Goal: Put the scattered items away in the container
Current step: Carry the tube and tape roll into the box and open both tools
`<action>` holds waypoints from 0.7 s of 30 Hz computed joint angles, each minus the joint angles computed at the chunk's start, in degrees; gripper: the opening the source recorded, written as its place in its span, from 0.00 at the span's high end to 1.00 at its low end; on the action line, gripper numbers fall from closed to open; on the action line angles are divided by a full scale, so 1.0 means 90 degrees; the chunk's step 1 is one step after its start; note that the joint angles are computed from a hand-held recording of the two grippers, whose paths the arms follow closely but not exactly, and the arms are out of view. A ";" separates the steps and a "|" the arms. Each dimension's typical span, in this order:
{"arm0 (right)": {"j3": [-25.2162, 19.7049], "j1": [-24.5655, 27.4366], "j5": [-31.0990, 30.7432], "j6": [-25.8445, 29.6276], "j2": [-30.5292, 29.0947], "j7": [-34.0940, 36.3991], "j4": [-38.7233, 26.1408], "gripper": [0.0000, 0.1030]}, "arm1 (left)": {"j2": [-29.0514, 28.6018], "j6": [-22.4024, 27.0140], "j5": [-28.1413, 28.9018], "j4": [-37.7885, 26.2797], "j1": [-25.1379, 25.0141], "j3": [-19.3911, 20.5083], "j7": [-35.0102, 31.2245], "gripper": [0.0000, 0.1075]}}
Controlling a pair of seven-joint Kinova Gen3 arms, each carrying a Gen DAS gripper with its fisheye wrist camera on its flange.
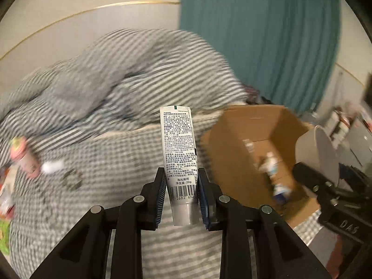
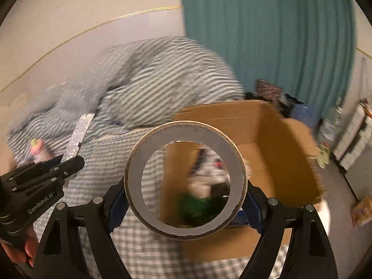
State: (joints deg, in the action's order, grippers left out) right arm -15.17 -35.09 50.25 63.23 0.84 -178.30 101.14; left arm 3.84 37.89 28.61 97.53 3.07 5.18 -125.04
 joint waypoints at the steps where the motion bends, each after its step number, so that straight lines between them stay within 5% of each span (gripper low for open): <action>1: 0.0029 0.0033 -0.0020 0.0064 -0.0066 -0.0009 0.0058 0.20 | 0.0062 -0.0022 -0.0033 -0.0077 0.0143 0.0121 0.0066 0.76; 13: 0.0403 0.1317 -0.0568 -0.0811 -0.0580 0.0409 0.0987 0.20 | 0.1163 -0.0103 -0.1183 -0.0842 0.1442 0.0802 0.0953 0.75; 15: 0.0512 0.1328 -0.0668 -0.0880 -0.0461 0.0512 0.0940 0.14 | 0.1282 -0.0150 -0.1447 -0.0898 0.1630 0.0730 0.1087 0.62; 17: 0.0286 0.1590 -0.0554 -0.0672 -0.0341 0.0209 0.0908 0.09 | 0.1279 -0.0444 -0.1898 -0.0810 0.2010 0.0390 0.1491 0.28; 18: 0.0301 0.1588 -0.0543 -0.0689 -0.0344 0.0114 0.0928 0.09 | 0.1283 -0.0542 -0.1988 -0.0767 0.2024 0.0334 0.1613 0.20; 21: 0.0437 0.1552 -0.0568 -0.1016 -0.0444 -0.0028 0.1056 0.09 | 0.1216 -0.0566 -0.1652 -0.0687 0.1403 0.0765 0.1461 0.13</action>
State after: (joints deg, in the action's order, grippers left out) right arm -11.23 -21.12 45.14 54.08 -3.15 -178.55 110.64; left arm 14.79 32.80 13.74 91.35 15.69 12.06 -111.89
